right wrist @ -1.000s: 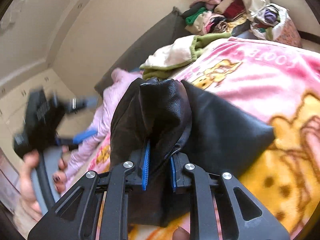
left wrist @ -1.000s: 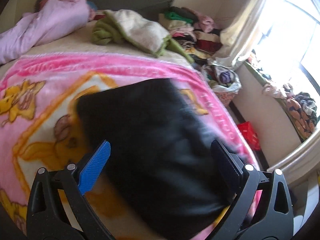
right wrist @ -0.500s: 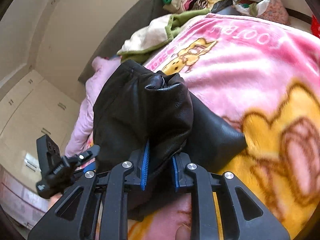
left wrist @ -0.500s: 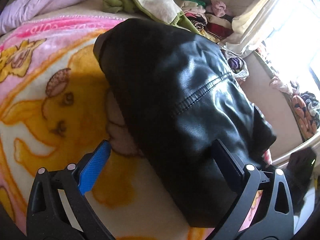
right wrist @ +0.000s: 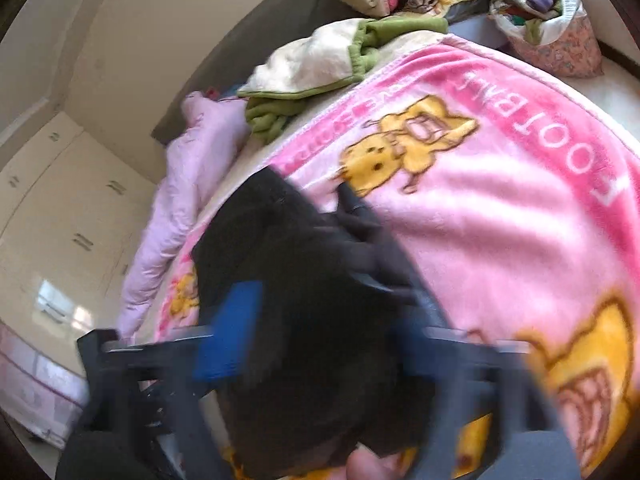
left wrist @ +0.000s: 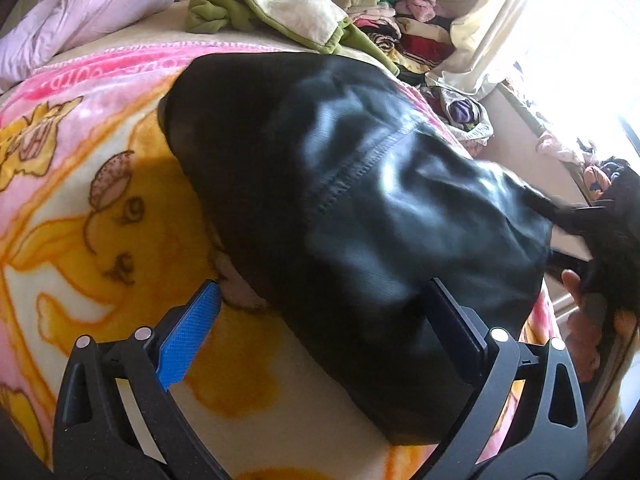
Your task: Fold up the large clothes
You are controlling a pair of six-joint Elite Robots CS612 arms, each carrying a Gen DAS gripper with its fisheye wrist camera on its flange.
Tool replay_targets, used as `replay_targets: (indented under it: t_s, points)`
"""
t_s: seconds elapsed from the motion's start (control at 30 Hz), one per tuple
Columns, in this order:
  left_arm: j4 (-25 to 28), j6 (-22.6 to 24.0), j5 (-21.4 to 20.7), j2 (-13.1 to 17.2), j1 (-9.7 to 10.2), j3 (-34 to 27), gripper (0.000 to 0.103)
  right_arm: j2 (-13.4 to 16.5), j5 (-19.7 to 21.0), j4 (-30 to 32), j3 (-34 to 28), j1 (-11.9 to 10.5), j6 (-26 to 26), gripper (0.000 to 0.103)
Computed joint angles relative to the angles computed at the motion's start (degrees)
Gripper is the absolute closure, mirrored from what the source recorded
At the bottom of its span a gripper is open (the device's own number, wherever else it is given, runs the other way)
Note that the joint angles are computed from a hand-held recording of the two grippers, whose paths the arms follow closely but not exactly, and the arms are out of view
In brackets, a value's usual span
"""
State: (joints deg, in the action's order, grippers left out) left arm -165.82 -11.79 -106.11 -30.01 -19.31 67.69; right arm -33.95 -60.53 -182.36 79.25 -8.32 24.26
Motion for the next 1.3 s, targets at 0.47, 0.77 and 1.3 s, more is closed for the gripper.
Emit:
replay_targets:
  t_s: [0.47,0.77,1.3]
  points:
    - [-0.71,0.15,-3.74,0.80,0.31,0.17,0.008,-0.84,-6.43,3.48,3.93,-0.52,-5.97,0.054]
    - [0.63,0.00,-2.96,0.61,0.23,-0.02,0.008,2.36,4.66,11.89,-0.76,-2.10,-7.70,0.040]
    - [-0.90,8.50,2.80,-2.06,-0.66,4.21,0.008,-5.65,-10.37,-5.30,13.08,2.03,-4.65,0.029]
